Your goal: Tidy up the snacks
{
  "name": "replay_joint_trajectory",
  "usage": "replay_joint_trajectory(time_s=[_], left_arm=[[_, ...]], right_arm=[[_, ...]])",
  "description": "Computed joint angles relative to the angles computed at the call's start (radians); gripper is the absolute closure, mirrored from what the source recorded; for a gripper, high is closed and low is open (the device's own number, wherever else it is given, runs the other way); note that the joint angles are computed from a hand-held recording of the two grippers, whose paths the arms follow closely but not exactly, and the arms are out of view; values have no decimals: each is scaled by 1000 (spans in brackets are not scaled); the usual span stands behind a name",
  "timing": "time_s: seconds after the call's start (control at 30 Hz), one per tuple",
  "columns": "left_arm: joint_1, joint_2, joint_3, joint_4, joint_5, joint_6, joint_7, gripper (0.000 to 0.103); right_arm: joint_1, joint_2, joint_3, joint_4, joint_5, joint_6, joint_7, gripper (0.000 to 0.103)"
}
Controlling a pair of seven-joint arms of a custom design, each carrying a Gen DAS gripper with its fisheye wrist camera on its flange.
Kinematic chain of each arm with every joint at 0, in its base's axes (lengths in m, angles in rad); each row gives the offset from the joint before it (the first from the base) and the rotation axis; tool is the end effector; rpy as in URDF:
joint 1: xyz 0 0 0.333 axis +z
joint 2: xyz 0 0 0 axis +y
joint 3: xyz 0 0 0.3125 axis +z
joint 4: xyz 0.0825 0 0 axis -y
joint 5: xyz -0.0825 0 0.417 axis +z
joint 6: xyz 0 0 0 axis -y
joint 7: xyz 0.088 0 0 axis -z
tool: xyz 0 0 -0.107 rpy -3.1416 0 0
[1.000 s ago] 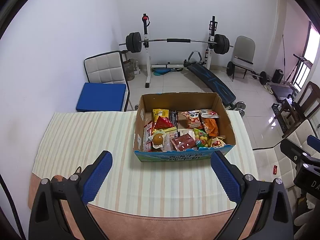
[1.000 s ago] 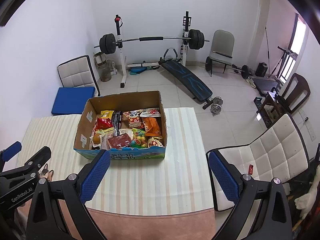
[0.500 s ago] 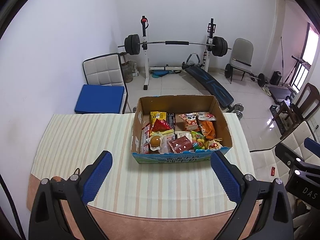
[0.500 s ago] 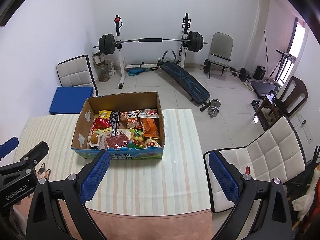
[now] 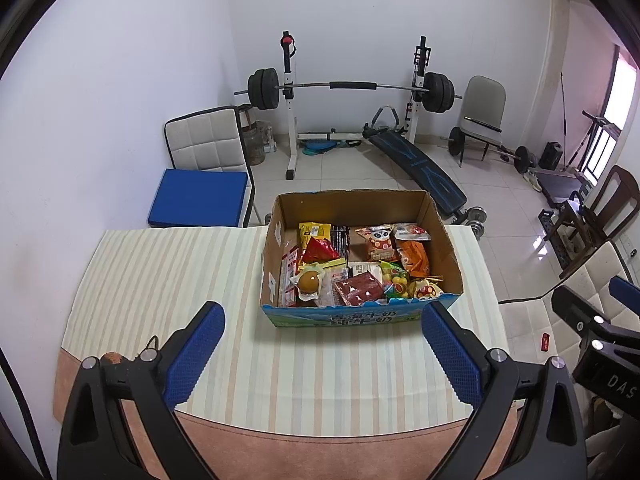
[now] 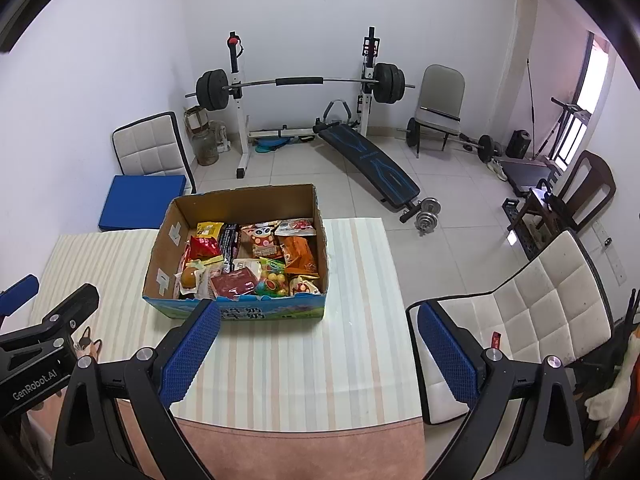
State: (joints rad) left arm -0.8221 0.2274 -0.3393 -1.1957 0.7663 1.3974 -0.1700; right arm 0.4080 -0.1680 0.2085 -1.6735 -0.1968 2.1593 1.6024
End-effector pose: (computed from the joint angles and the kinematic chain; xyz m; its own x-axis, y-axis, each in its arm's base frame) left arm 0.3552 -0.5283 0.6865 0.6178 -0.7753 0.1314 -0.5624 -0.5524 -0.6152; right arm 0.4676 0.3366 0.7318 0.5321 -0.8201 0.2102 -0.5941 -0.5386 -0.5975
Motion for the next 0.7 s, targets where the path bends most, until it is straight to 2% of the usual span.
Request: replay_joint_trajectory(time_s=[0.7], left_arm=[[-6,7,5,13,7,-3,6,2]], right_arm=[[-2,1,-2,12,10,-10,-10,2]])
